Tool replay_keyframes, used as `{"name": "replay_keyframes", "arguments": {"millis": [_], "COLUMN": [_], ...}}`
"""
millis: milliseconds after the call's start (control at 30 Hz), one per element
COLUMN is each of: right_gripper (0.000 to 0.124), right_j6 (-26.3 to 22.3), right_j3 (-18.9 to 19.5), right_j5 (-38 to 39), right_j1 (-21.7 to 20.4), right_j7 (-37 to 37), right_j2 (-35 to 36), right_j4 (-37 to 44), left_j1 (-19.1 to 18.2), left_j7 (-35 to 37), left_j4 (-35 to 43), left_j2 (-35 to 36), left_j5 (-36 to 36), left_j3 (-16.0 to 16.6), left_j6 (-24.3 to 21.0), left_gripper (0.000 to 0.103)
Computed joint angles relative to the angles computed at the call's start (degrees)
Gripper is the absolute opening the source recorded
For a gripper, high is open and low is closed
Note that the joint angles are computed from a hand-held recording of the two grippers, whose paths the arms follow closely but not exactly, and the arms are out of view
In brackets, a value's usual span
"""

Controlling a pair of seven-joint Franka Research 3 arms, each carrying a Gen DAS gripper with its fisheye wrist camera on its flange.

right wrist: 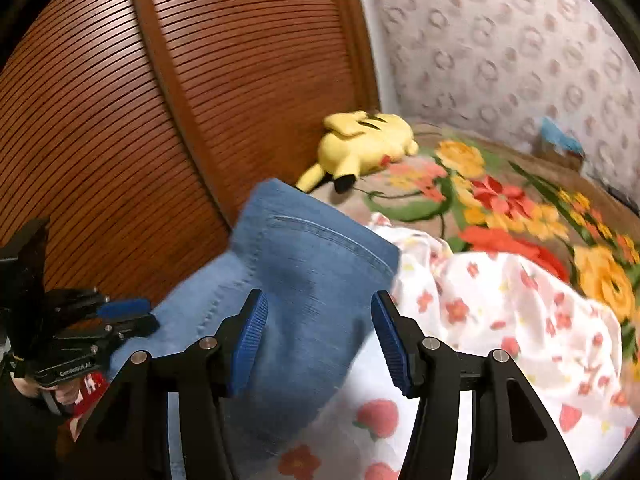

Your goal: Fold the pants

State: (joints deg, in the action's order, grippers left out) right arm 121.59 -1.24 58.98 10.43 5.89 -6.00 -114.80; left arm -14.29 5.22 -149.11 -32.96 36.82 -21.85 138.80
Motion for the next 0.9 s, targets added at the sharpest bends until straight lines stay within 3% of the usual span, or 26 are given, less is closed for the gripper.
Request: {"name": "replay_keyframes", "arguments": {"millis": [33,100,200,533,900], "right_gripper": [0.057,0.057,0.057,0.057,0.057], "right_j6": [0.2,-0.2,-0.4,-1.9,-7.0], "right_j3": [0.0,-0.4,-0.8,-4.2,-12.6], "right_j5": [0.2,0.2,0.6,1.4,-1.0], "right_j1": [0.0,-0.3,-0.7,-1.5,-6.4], "right_j7": [-1.1,-2.2,-2.5,-3.7,-5.9], "right_j2": [0.0,-0.2,-1.8,-12.9,-27.1], "right_j4": [-0.6,-1.5,-3.6,-12.6,-22.6], "left_j1": [0.0,-0.2,-0.2,-3.1,-6.5], "left_j7": [-0.4,-0.9,-1.9,-3.6,-6.9], "left_j4": [0.0,0.3,0.5,5.7,14.1], "left_j2": [-0.5,-0.7,-1.2,-0.7,3.5], "left_j5": [0.2,0.1,1.4,4.1,9.1], "left_j3": [-0.3,-0.8,-1.7,-5.3,-10.3], "left_j6": [0.0,-1.0,-1.0,-6.2,-13.5], "left_gripper": [0.049,0.065,0.076,0.076,0.076]}}
